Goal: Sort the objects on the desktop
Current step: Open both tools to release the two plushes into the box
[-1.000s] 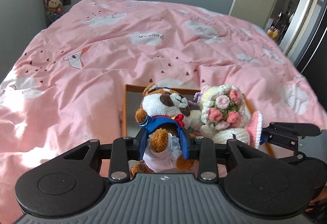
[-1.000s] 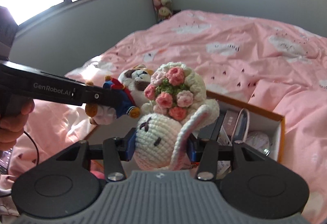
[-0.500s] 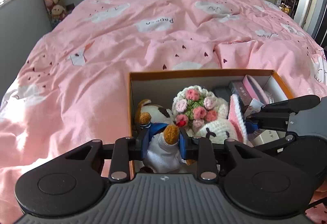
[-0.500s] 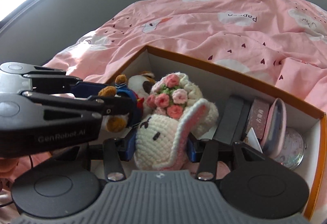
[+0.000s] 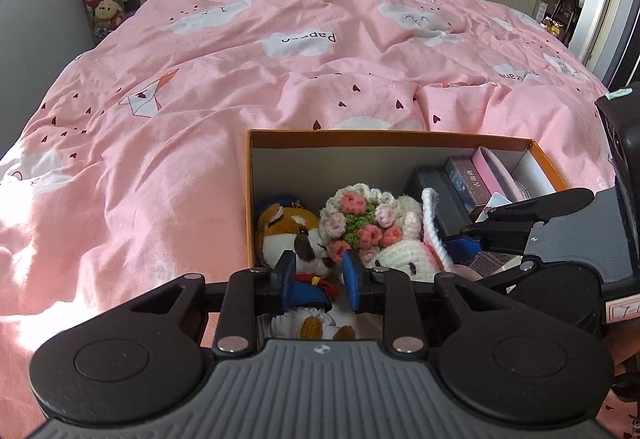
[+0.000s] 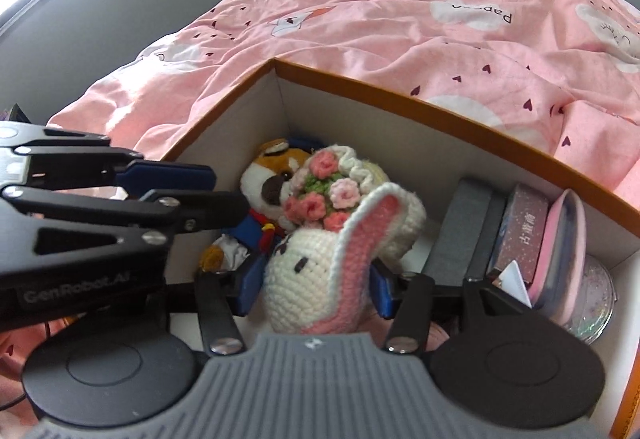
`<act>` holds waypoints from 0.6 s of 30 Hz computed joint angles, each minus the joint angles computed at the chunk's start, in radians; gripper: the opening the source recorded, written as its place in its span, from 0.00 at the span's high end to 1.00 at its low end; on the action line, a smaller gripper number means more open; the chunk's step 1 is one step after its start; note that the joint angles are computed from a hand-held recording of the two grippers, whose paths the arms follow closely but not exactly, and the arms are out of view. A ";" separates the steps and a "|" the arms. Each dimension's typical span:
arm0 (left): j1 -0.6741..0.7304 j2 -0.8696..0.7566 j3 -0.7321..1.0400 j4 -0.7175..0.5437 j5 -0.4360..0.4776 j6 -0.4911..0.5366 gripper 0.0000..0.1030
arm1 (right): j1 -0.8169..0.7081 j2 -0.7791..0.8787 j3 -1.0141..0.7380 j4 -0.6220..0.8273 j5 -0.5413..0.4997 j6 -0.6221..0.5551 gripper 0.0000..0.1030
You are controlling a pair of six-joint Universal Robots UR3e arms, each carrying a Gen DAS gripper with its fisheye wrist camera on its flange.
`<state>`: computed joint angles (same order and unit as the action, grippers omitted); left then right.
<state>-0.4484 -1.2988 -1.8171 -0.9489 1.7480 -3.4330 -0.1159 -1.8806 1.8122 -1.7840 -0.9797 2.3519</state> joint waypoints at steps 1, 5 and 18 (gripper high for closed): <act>-0.002 0.008 -0.005 0.001 0.004 -0.005 0.72 | -0.002 -0.005 -0.002 0.007 -0.005 -0.002 0.42; -0.005 0.041 -0.028 0.000 0.002 -0.027 0.71 | -0.025 -0.055 -0.001 0.050 -0.014 -0.047 0.37; -0.021 0.069 -0.055 -0.011 -0.005 -0.038 0.71 | 0.017 -0.069 0.014 0.053 -0.103 0.010 0.67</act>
